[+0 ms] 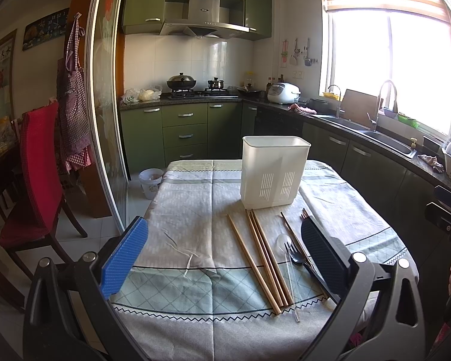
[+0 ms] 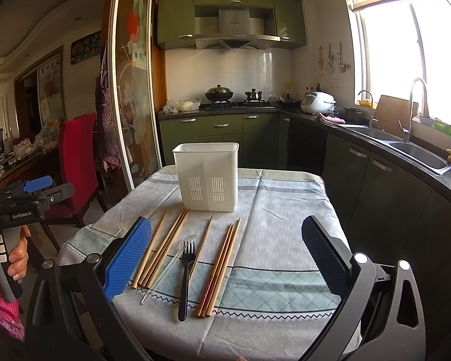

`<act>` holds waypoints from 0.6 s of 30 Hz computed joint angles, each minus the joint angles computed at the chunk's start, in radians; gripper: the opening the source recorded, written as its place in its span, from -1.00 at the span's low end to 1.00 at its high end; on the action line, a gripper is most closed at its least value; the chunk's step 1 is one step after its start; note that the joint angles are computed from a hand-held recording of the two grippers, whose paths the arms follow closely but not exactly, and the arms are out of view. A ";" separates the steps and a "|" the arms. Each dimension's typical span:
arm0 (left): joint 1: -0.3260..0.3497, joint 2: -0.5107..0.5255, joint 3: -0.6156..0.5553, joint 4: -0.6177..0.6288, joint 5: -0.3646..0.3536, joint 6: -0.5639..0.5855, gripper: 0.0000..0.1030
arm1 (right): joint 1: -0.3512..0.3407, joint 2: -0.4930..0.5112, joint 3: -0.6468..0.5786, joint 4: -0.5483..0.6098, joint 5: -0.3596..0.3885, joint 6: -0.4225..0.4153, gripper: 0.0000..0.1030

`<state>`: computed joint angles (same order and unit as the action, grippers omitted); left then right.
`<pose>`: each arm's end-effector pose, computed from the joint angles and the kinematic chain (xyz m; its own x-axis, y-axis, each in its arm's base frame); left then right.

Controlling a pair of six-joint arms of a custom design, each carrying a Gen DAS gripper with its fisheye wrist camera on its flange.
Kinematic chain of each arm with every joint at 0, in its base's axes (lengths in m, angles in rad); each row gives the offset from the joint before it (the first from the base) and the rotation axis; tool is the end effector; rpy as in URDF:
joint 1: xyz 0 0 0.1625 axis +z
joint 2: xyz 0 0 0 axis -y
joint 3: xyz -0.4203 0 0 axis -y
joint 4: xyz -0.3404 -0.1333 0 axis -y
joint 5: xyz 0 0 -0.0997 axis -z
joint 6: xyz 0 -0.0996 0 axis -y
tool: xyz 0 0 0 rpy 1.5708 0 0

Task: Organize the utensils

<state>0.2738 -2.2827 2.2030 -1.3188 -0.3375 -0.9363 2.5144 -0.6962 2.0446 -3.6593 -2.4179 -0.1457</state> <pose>-0.0900 -0.2614 0.4582 -0.7246 0.0004 -0.6891 0.6156 0.4499 -0.6471 0.4519 -0.2551 0.1186 -0.7025 -0.2999 0.6454 -0.7074 0.3940 -0.5869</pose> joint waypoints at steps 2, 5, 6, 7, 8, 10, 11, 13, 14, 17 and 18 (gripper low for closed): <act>0.000 0.003 -0.002 0.003 -0.001 -0.005 0.88 | -0.001 0.000 0.000 0.001 0.001 0.001 0.92; -0.004 0.002 -0.005 0.019 -0.004 -0.020 0.88 | -0.001 0.004 -0.003 0.001 0.002 0.000 0.92; 0.002 0.004 -0.005 0.000 -0.003 -0.002 0.88 | -0.001 0.006 -0.003 0.002 0.002 0.002 0.92; 0.002 0.004 -0.006 0.000 -0.003 -0.002 0.88 | 0.001 0.014 -0.006 -0.001 0.001 0.005 0.92; 0.001 0.004 -0.005 0.000 -0.004 -0.002 0.88 | 0.002 0.015 -0.006 0.000 0.000 0.007 0.92; 0.000 0.004 -0.006 0.006 -0.005 -0.009 0.88 | 0.004 0.017 -0.006 -0.001 -0.001 0.009 0.92; 0.000 0.004 -0.006 0.006 -0.004 -0.008 0.88 | 0.002 0.014 -0.006 0.001 0.000 0.008 0.92; 0.001 0.005 -0.007 0.006 -0.004 -0.007 0.88 | 0.004 0.017 -0.007 0.000 -0.001 0.009 0.92; 0.000 0.005 -0.007 0.008 -0.005 -0.009 0.88 | 0.002 0.016 -0.006 -0.001 0.000 0.008 0.92; 0.001 0.005 -0.007 0.006 -0.005 -0.009 0.88 | 0.002 0.015 -0.006 0.001 0.000 0.009 0.92; 0.003 0.006 -0.006 -0.001 -0.005 -0.003 0.88 | 0.002 0.016 -0.006 0.001 0.001 0.009 0.92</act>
<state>0.2764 -2.2770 2.1974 -1.3196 -0.3421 -0.9389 2.5165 -0.6806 2.0388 -3.6583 -2.4172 -0.1370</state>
